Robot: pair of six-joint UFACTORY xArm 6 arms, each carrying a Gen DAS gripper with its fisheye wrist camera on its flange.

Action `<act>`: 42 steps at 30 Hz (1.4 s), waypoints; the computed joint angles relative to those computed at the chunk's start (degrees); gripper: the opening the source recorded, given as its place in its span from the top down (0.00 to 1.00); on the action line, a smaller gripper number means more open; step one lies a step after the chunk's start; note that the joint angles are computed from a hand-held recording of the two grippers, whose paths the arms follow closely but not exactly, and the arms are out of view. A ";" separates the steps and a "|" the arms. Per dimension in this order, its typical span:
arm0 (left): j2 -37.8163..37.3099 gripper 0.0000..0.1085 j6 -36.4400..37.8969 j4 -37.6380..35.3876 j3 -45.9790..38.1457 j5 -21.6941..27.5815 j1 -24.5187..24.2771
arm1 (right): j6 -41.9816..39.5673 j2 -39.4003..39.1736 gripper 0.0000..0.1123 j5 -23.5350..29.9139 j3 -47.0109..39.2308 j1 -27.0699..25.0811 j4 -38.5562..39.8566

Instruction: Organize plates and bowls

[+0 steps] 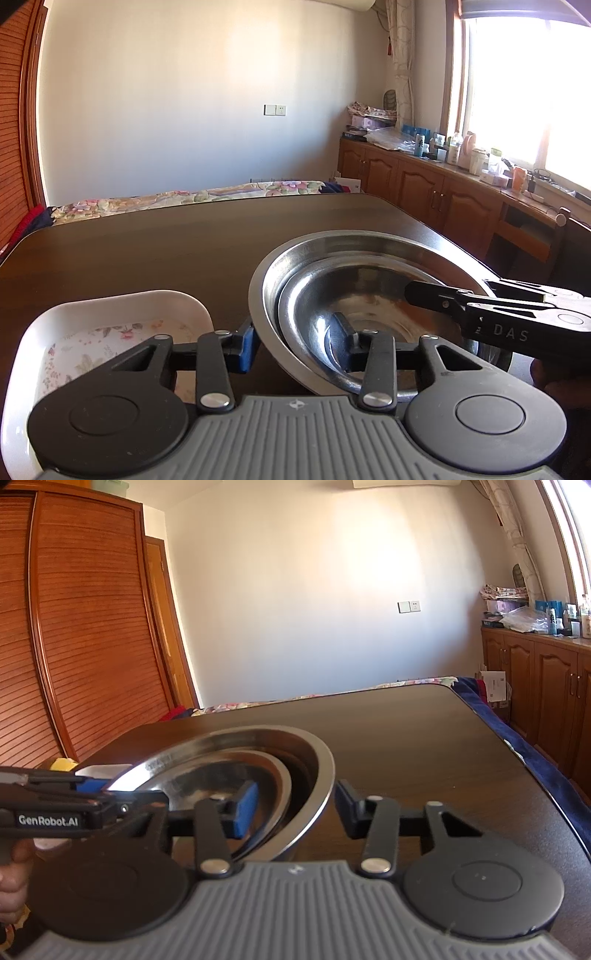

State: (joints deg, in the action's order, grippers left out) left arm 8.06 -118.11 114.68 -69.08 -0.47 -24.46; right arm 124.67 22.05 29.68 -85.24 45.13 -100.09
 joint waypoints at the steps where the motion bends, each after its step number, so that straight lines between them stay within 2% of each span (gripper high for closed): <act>1: -0.12 0.64 -0.81 0.57 0.09 -0.18 0.02 | 0.09 0.09 0.62 -0.21 -0.11 0.00 -0.03; 3: -0.34 0.64 -2.05 1.29 0.29 -0.26 -0.10 | 0.40 0.23 0.66 -0.42 -0.31 0.12 -0.48; 13: -1.67 0.64 -11.90 9.00 0.35 -0.77 -0.72 | 0.93 -0.16 0.67 1.56 0.16 0.96 -0.18; 15: -2.57 0.64 -15.36 12.45 0.32 -0.90 -0.76 | 1.10 -0.55 0.67 2.04 0.41 1.20 -0.41; 19: -4.02 0.64 -16.19 13.30 0.13 -0.99 -0.82 | 0.95 -1.35 0.67 2.57 0.39 1.40 -0.86; 24: -6.02 0.64 -12.86 10.43 0.50 -1.21 -0.02 | -1.09 -1.71 0.67 2.37 -1.00 1.28 -0.67; 33: -10.88 0.64 -1.88 0.60 4.57 0.70 2.21 | -2.73 0.36 0.67 -0.48 -5.58 0.88 -2.27; 42: -15.17 0.64 1.53 -2.67 9.09 0.90 5.75 | -7.48 5.14 0.66 -4.15 -13.05 1.19 0.37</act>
